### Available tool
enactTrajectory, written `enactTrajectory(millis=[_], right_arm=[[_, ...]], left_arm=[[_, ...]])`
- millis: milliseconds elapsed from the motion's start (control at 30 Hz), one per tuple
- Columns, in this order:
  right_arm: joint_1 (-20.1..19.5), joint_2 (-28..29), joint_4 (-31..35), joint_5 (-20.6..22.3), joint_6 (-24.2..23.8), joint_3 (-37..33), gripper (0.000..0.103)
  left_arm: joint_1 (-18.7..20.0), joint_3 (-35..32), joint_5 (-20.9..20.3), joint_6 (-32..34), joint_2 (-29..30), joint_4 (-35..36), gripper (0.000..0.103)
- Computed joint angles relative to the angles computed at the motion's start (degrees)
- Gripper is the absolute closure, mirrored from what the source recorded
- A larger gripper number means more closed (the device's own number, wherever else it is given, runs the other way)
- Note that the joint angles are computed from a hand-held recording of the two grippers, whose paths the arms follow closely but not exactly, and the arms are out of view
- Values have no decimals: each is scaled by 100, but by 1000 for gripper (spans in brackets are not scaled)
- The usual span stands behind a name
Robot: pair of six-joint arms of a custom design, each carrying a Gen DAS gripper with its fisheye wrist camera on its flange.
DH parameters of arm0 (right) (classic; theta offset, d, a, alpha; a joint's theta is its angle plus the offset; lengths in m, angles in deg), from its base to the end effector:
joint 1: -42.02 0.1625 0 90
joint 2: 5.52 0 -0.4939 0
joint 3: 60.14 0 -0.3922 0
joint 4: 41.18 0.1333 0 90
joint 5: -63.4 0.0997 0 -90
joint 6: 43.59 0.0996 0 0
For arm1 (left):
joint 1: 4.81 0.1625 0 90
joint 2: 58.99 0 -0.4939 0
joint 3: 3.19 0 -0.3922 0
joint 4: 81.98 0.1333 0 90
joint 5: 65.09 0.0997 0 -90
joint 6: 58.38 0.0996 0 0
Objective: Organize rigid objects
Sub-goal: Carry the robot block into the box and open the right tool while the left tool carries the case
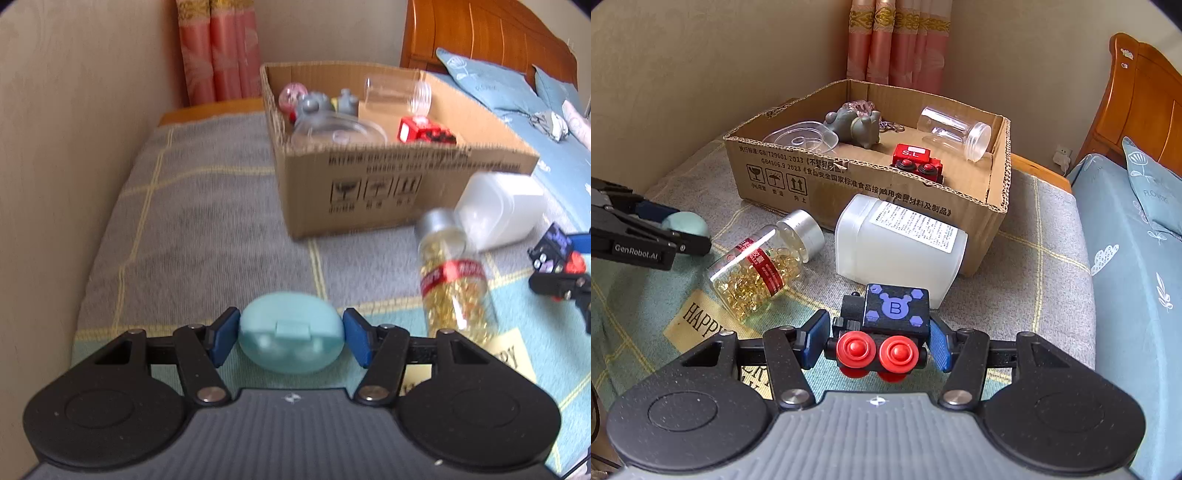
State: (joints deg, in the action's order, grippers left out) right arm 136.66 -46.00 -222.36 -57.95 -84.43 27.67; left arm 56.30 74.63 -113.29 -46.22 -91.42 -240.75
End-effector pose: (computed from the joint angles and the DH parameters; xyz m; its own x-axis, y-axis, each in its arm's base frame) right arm 0.1437 -0.7632 0.2025 -0.6279 -0.2505 0.7369 -0.6198 0.7335 -0.2788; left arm -0.2181 -0.8085 0.1196 -0.6696 0.2950 -0.6817 0.5979 0.7585 -0.2591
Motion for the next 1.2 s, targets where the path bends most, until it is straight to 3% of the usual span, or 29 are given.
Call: enactTrajectory(millis=[333,800,1000,1200], right_arm=[[44,-20,-21,58,-115,42,42],[114,-224,170,513,-297,-43,42],[157,-76,236,682,-421,-665,42],[162,342,611,493,-360,-1670,42]], left_arm=[[8,-1,-150,165,-41,138,43],[-209,67,-494,365,-261,-95,43],[-318,-222,-697,726,-154,-306,43],[-367,-898,-915,1088,148,-214,43]])
